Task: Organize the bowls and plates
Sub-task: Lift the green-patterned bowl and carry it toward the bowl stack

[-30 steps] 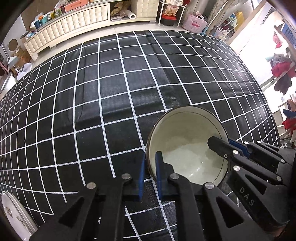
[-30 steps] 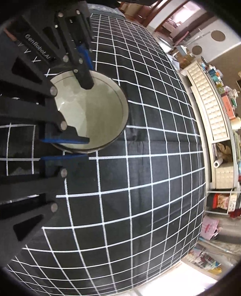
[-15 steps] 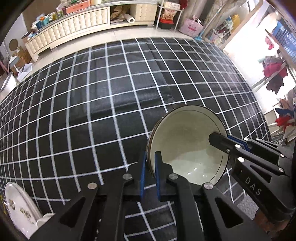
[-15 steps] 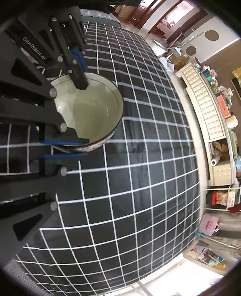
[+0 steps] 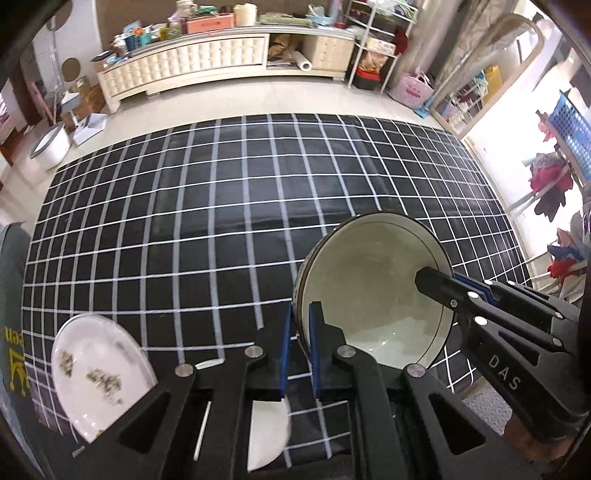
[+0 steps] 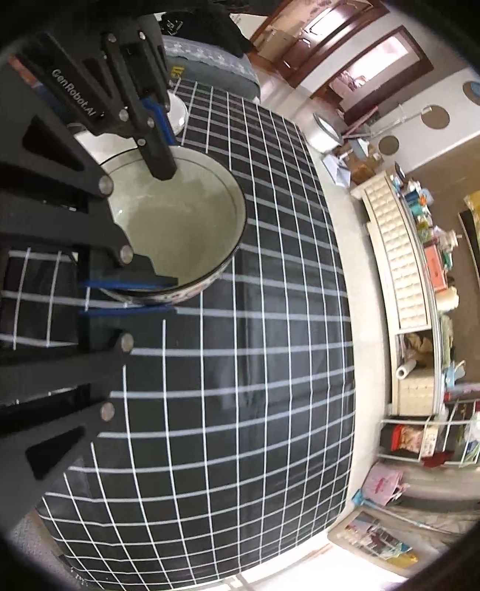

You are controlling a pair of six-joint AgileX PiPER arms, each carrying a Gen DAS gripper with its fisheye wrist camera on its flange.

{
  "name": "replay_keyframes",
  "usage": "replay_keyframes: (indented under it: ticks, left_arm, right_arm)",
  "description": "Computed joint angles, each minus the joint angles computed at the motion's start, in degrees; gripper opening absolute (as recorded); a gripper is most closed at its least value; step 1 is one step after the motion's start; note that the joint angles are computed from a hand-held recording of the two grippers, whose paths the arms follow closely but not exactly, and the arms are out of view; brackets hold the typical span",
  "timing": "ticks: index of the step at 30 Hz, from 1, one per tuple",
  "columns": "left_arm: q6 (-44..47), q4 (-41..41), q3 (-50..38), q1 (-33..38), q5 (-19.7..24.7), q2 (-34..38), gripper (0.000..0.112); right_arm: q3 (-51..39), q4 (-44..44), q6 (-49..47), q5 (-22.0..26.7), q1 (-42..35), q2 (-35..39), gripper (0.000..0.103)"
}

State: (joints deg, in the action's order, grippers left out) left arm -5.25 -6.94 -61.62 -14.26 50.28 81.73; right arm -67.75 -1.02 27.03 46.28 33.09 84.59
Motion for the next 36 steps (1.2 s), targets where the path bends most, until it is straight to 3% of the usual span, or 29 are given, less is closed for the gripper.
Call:
replay_keyframes:
  ticks: [13, 23, 36]
  left_arm:
    - [10.5, -4.2, 11.7, 12.6, 2.4, -12.3, 0.008]
    - [23.3, -10.6, 19.4, 25.8, 4.9, -17.3, 0.007]
    - [25.7, -10.7, 23.5, 27.5, 4.0, -17.7, 0.007]
  right_arm:
    - [-3.6, -5.3, 10.8, 3.3, 12.5, 3.7, 0.011]
    - [-6.2, -7.5, 17.0, 5.8, 20.3, 8.1, 0.011]
    - [-7.0, -7.4, 18.5, 6.8, 22.5, 11.7, 0.011]
